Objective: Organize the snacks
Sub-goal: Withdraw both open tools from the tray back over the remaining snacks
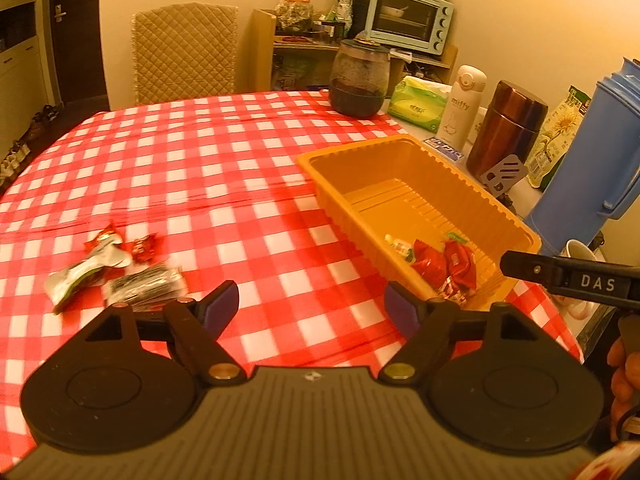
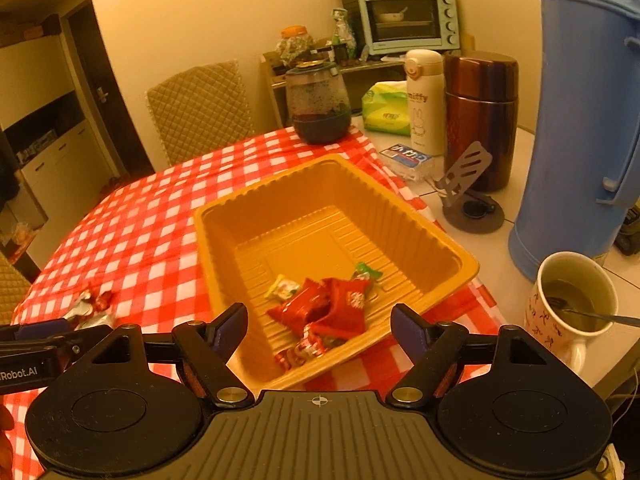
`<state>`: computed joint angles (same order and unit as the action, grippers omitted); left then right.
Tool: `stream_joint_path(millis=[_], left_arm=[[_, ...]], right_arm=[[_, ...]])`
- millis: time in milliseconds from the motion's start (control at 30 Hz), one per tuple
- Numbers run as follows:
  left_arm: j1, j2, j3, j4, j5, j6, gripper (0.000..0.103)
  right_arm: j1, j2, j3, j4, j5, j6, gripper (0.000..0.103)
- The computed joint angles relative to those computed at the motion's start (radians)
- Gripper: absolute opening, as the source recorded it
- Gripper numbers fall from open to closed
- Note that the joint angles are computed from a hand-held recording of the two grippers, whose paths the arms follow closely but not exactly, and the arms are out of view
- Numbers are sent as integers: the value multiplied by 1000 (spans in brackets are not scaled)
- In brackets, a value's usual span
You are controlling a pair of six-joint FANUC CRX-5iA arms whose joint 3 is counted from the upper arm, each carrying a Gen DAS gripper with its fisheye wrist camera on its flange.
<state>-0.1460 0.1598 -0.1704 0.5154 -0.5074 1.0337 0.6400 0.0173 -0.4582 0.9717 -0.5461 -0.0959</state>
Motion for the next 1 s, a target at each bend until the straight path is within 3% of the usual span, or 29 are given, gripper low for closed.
stream_joint_path(millis=[500,1000], left_arm=[[88,-143,-116,-19,-11,-2,83],[134,-196,-162,-2,-20,-14,84]], right_arm=[[117,18,75,-78,-74,107,78],[158,34,106,-98,-96,152,78]])
